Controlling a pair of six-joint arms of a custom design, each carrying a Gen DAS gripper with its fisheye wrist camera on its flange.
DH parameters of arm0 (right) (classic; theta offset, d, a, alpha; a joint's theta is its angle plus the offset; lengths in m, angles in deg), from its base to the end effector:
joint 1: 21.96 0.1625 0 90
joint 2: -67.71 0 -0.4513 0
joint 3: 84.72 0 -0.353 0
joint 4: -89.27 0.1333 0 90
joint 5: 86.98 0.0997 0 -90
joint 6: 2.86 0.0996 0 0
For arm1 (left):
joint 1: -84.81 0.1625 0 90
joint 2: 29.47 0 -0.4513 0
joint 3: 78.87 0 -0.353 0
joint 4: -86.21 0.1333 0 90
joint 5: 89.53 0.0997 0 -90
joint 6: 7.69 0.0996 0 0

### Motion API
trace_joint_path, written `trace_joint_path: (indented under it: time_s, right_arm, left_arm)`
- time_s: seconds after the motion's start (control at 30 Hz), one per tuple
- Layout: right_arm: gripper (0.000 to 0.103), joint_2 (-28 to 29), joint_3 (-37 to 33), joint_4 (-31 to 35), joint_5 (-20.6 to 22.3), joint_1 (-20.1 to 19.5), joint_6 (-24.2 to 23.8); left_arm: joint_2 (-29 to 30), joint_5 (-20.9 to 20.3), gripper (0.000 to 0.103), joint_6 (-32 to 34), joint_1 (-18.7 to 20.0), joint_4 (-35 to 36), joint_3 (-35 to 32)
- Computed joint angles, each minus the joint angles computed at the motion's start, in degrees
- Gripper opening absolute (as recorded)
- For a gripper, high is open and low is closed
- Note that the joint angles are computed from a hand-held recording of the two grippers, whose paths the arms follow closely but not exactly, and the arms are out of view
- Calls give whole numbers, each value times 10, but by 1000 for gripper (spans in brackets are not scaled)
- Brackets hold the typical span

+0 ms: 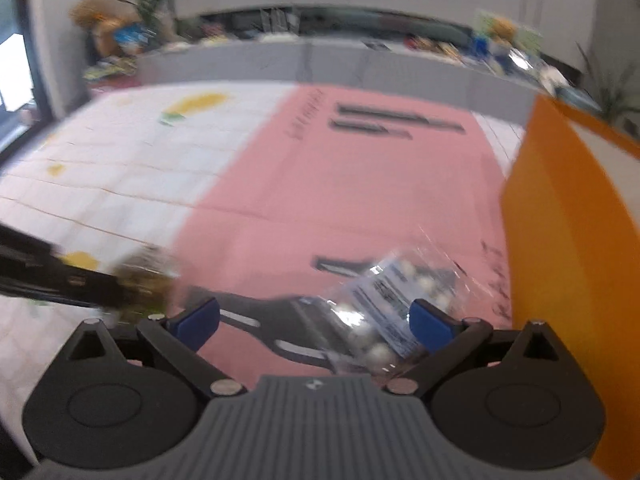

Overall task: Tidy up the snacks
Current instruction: 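Grasp the white quail-egg bag with the right tool while the left holds its packet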

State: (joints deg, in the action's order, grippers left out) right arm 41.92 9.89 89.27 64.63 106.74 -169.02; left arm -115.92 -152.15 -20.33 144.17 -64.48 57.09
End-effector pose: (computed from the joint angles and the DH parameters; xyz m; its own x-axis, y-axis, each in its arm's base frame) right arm 0.3220 -0.3289 -0.0505 -0.6927 0.1263 0.7101 -0.4298 0.7184 -0.5470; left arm -0.0355 -0.4114 0.2770 -0.8992 0.1820 -0.3978 0.3107 0.9058 -0.2879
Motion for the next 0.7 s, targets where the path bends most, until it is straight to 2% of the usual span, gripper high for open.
trace_joint_path:
  time_s: [0.07, 0.27, 0.37, 0.47, 0.57, 0.63, 0.7]
  right_arm:
    - [100, -6, 9, -26, -2, -4, -23]
    - [100, -46, 66, -133, -31, -16, -30]
    - [95, -25, 40, -99, -7, -10, -53]
    - [87, -3, 23, -93, 28, -2, -89]
    - [68, 10, 14, -102, 70, 6, -109]
    - [63, 7, 18, -108, 67, 8, -124]
    - [48, 7, 20, -119, 64, 12, -154]
  left_arm:
    - [1, 0, 29, 8, -1, -5, 2]
    - [3, 0, 29, 1, -2, 10, -5]
    - [3, 3, 29, 3, -4, 10, -4]
    - [2, 1, 29, 2, -3, 14, -6]
    - [3, 1, 29, 0, -3, 17, -7]
    - [3, 4, 29, -1, -5, 17, -6]
    - [3, 6, 29, -1, -7, 15, -4]
